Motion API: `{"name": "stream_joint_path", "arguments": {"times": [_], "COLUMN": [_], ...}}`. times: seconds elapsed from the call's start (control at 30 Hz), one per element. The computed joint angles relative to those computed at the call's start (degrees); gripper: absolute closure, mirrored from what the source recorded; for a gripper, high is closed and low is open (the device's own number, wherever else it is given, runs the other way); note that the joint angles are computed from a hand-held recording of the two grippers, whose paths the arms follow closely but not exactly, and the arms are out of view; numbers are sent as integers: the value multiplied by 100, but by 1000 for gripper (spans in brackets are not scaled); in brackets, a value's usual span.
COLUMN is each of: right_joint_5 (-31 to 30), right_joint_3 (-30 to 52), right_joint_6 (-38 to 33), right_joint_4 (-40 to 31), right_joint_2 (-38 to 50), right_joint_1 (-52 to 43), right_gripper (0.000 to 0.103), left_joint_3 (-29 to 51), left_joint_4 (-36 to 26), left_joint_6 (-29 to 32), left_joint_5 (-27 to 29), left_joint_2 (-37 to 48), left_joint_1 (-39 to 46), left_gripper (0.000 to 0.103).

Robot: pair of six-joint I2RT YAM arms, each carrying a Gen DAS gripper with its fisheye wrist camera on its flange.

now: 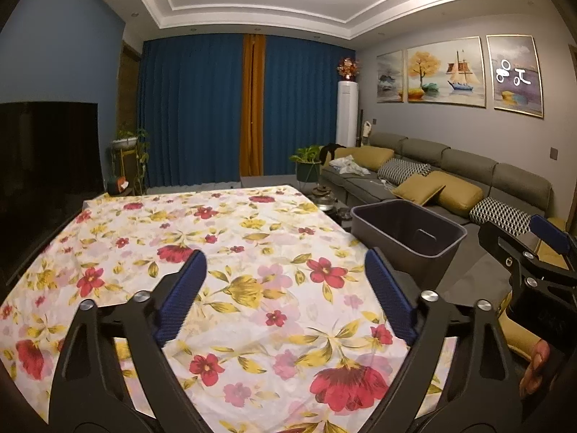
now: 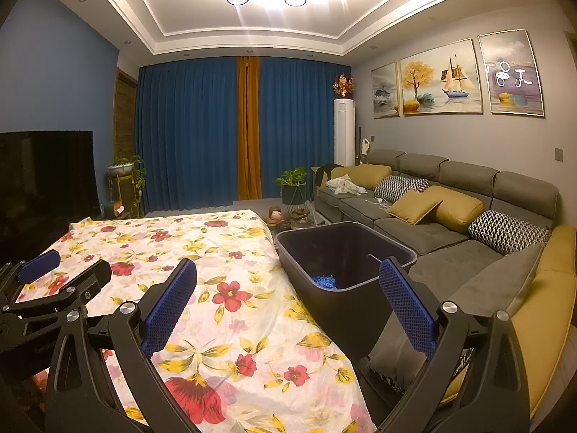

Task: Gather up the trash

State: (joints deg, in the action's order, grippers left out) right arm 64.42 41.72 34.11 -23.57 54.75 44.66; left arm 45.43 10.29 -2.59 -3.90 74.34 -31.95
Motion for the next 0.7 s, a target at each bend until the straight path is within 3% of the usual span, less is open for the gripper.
{"name": "stream_joint_path", "arguments": {"times": [0.63, 0.7], "right_joint_5": [121, 130], "right_joint_3": [84, 92], "right_joint_6": [179, 197], "right_joint_4": [-117, -113], "right_joint_2": [106, 119], "right_joint_1": [102, 104], "right_gripper": [6, 6], "left_joint_3": [-46, -34], "left_joint_4": [-2, -53], "left_joint_6": [-40, -56], "left_joint_5": [107, 92], "left_joint_2": [-34, -46], "left_joint_1": [99, 95], "left_gripper": [22, 18]}}
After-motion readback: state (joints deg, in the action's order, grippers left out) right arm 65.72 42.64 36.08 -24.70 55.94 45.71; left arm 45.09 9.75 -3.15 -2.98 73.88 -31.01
